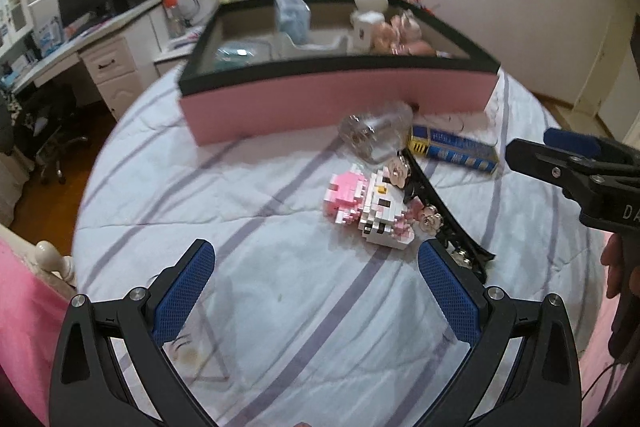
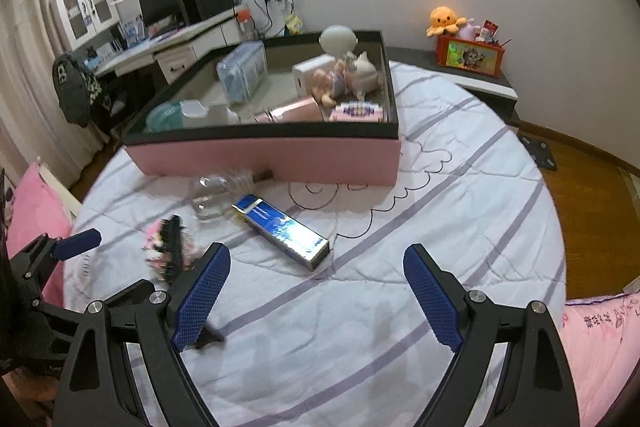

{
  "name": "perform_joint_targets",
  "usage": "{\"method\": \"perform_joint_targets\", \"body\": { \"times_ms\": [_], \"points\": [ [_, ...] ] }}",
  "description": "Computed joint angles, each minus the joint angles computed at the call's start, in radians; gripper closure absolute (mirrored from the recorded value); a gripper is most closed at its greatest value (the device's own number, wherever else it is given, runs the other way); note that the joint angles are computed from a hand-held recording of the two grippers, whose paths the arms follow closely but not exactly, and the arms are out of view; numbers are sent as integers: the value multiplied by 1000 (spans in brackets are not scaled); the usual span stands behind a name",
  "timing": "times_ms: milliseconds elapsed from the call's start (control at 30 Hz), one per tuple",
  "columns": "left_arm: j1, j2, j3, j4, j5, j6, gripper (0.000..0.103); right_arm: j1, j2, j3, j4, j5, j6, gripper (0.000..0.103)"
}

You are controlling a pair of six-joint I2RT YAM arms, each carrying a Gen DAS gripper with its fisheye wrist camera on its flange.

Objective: Organize rigid objects
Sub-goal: 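Grasp the blue boxed item with the right tool while the left tool grasps the pink block figure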

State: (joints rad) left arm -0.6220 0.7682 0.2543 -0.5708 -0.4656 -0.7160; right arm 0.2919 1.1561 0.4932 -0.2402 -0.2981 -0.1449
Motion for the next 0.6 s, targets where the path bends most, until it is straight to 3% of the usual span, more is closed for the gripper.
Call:
{"method": "perform_joint_targets", "body": {
  "times_ms": [267, 433, 500, 600],
  "points": [
    [148, 219, 13, 244, 118, 158, 0, 54, 233, 73, 83, 2, -83, 13],
    [198, 285, 24, 327, 160, 204, 2, 122, 323, 98, 155, 101, -104, 9],
    [204, 279, 22, 333, 164, 211, 10, 125, 341, 108, 155, 104, -109, 5],
    [202, 239, 8, 327, 158, 206, 22, 126, 335, 112, 140, 108, -118, 7]
  ]
}}
